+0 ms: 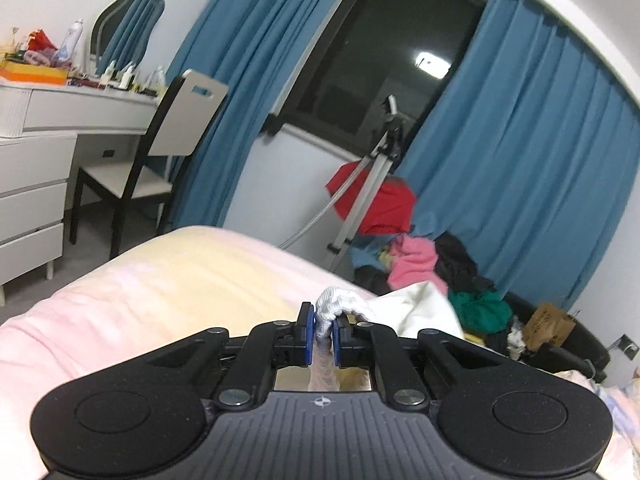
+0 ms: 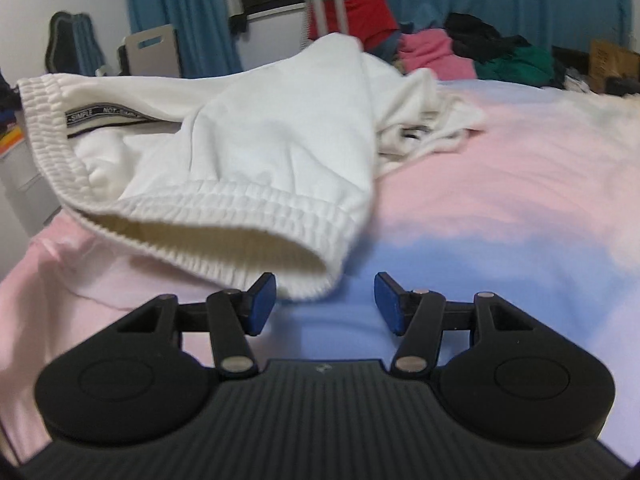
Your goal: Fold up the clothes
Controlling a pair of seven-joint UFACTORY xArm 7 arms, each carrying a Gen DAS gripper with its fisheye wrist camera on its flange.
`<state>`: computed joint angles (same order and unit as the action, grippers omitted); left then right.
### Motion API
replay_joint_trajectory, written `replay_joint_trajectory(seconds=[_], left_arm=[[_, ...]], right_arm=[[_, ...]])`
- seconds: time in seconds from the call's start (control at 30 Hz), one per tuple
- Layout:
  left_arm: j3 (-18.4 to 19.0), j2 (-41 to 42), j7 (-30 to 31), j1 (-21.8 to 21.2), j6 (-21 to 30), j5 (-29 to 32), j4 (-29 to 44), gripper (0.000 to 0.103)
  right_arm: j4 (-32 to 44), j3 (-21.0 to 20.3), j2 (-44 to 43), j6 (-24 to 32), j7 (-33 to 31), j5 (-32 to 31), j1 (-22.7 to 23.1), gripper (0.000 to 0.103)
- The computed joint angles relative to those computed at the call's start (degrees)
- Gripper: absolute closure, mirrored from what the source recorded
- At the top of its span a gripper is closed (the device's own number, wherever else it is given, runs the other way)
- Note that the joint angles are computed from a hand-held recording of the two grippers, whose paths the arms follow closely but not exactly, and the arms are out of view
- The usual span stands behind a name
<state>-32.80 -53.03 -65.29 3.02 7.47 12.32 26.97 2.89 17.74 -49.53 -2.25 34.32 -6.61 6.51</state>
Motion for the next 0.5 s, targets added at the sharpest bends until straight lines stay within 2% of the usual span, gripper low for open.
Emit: replay_joint_trajectory(seconds=[0.1, 0.13, 0.17, 0.2, 0.27, 0.3, 0.4, 0.5], left_arm=[[-0.3, 1.6, -0.6, 0.4, 0.6, -0.1, -0.5, 0.093], [-0.6, 2.3, -0.8, 1.0, 0.3, 0.1, -0.6, 0.093], [-1.4, 3.3, -1.0, 2.1, 0.0, 0.6, -0.3, 0.092], [-2.4, 4.0, -1.2, 3.2, -0.1, 1.1, 0.2, 0.092], [-3.7, 4.7, -1.3, 4.8, 0.1, 2.3, 0.8, 0.092], [-4.1, 4.9, -1.5, 5.0, 0.5, 2.6, 1.0, 0.092], [-3.9, 5.8, -1.4, 4.7, 2.0, 3.4, 1.5, 0.091], [-0.2, 8.0, -1.1, 1.1, 4.0, 2.3, 1.6, 0.089]], right_arm=[[2.5, 7.1, 9.4, -10.4, 1.4, 0.6, -10.1, 0.047], [3.2, 8.9, 12.0, -13.1, 1.3, 1.4, -12.6, 0.052], [3.4, 8.3, 13.7, -15.0, 0.9, 2.2, -12.8, 0.056], [3.5, 7.5, 14.9, -16.3, 0.1, 2.7, -12.3, 0.066], [3.7, 10.9, 15.2, -17.5, -1.2, 4.6, -14.1, 0.072], [3.6, 14.2, 13.3, -17.1, -1.9, 6.1, -15.9, 0.081], [3.8, 21.3, 6.6, -15.3, -2.8, 8.7, -19.4, 0.085], [3.2, 22.5, -1.3, -13.3, -2.9, 7.8, -19.5, 0.086]])
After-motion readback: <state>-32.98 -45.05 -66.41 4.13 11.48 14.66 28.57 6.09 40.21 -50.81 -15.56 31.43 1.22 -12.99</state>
